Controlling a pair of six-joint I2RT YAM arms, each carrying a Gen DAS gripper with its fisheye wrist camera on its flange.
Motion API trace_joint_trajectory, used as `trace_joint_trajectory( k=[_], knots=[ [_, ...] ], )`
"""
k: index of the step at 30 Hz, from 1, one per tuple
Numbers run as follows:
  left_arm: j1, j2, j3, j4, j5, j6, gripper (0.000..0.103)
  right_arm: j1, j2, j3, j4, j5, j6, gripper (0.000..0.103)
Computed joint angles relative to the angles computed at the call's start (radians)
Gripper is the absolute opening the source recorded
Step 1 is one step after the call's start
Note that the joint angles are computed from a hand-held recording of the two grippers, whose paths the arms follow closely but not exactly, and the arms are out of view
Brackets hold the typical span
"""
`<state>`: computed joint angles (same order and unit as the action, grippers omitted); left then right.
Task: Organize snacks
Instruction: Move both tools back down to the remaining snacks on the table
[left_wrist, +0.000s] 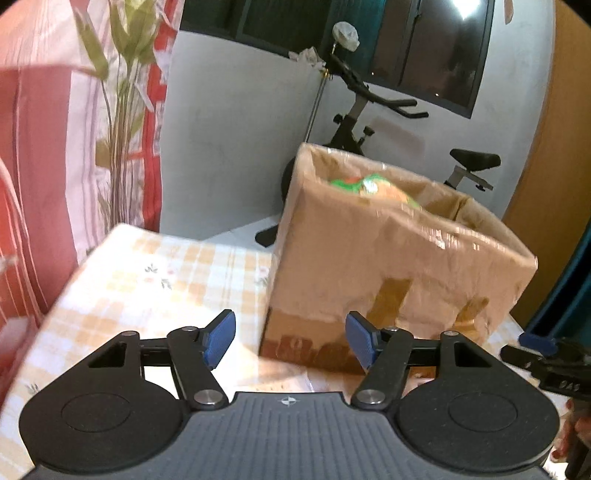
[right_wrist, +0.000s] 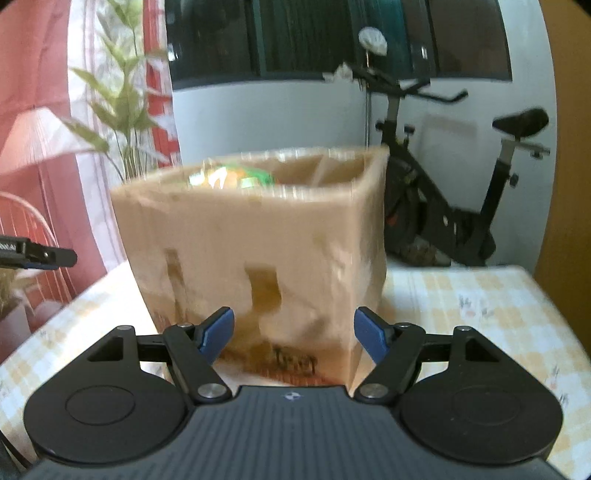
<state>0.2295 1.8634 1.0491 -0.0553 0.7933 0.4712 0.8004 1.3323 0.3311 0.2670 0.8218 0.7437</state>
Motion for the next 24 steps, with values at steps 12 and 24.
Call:
trace_joint_trajectory(
  k=[12,24],
  knots=[
    [-0.046,0.098,-0.084,0.064,-0.062,0.055,0.057,-0.074,0.359,-0.023,0.199,-0.164,0.098,0.074],
    [-0.078,0.138,-0.099,0.057,-0.110,0.109,0.055,-0.133,0.550,0.049,0.290,-0.205,0.065,0.065]
  ],
)
